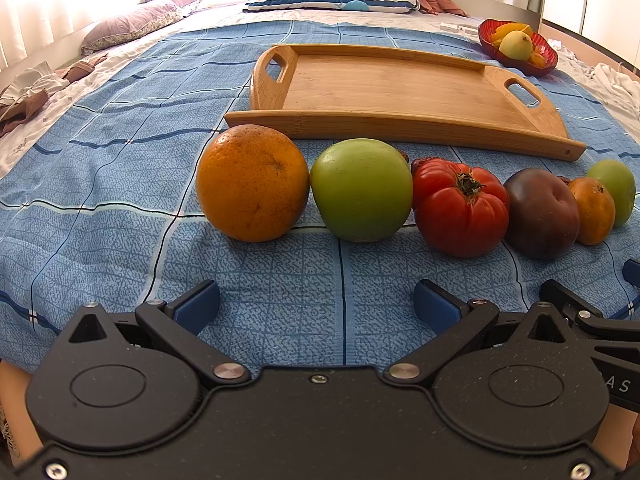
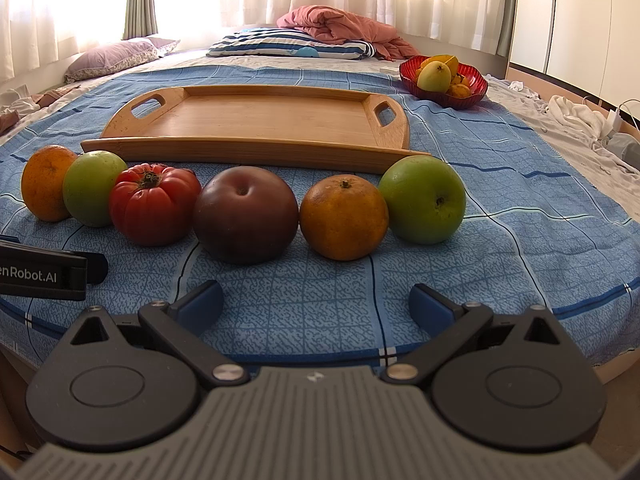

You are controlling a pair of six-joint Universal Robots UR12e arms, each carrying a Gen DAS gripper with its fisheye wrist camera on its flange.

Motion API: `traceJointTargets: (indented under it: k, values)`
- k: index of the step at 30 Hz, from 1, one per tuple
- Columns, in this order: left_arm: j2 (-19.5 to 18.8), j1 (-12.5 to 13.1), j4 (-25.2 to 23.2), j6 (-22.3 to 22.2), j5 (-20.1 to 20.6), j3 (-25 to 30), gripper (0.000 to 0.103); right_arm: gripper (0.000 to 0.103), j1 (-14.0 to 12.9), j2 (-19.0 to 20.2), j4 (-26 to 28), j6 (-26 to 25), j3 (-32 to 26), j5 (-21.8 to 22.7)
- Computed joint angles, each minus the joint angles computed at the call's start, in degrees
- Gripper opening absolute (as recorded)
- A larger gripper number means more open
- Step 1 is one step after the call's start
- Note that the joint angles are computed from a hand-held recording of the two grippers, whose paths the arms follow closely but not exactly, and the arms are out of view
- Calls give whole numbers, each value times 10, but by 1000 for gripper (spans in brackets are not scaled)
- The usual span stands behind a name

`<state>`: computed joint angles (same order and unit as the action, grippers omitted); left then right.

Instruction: Organize fruits

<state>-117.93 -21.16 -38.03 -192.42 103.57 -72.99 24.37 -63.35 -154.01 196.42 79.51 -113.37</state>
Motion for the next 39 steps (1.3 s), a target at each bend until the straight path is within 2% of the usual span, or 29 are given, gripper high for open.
traceJointTargets:
  k: [30, 39]
  values:
    - [0, 0, 1, 1, 0, 0, 103, 103, 0, 2, -3, -1, 0, -1]
    - [0, -2, 4, 2, 3, 1, 103, 103, 2, 0, -27, -8, 10, -4]
